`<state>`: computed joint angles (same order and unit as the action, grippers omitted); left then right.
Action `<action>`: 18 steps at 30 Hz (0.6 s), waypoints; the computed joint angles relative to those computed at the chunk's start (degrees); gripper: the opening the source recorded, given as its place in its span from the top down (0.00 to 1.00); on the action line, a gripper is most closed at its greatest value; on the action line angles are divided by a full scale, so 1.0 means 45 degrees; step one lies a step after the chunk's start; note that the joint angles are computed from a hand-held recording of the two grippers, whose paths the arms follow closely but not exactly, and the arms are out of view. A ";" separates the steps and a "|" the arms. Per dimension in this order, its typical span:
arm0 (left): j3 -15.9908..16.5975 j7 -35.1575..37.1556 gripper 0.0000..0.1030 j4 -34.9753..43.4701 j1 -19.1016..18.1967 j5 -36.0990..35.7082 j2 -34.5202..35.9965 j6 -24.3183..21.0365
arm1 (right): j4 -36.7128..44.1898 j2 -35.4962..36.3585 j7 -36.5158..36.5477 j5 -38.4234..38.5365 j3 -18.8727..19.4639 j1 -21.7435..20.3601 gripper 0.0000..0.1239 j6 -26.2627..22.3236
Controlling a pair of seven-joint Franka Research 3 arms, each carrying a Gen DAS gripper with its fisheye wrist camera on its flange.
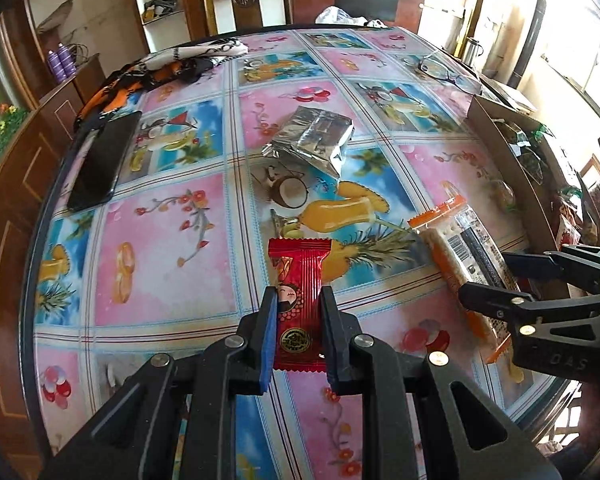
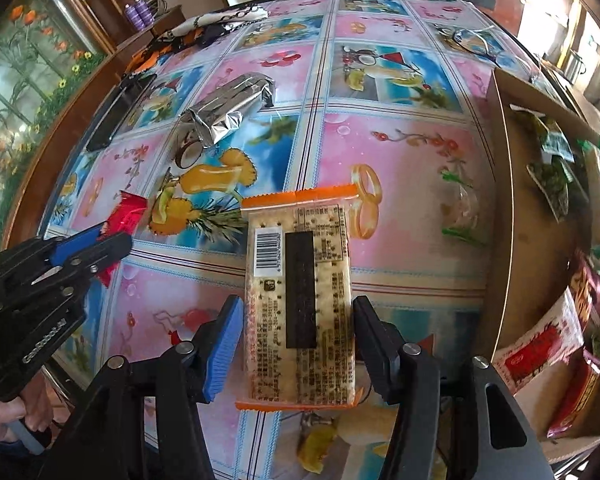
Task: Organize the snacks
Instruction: 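Carry the red packet and cracker pack over the box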
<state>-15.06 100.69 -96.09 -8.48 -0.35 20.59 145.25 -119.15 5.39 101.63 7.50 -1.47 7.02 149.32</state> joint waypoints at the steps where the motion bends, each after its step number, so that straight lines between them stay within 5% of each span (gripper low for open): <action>1: 0.0018 -0.0065 0.82 -0.0061 -0.0014 0.0026 -0.0063 0.0059 | 0.0134 0.0078 0.0063 -0.0150 -0.0018 0.0015 0.48 -0.0179; 7: 0.0096 -0.0370 0.82 -0.0090 -0.0088 0.0226 -0.0170 0.0177 | 0.1099 0.0697 0.0094 -0.0314 -0.0108 -0.0029 0.35 -0.1410; 18: 0.0041 -0.0475 0.82 0.0308 -0.0071 0.0272 0.0081 0.0121 | 0.1091 0.0843 -0.0644 0.1305 -0.0029 -0.0224 0.23 -0.0968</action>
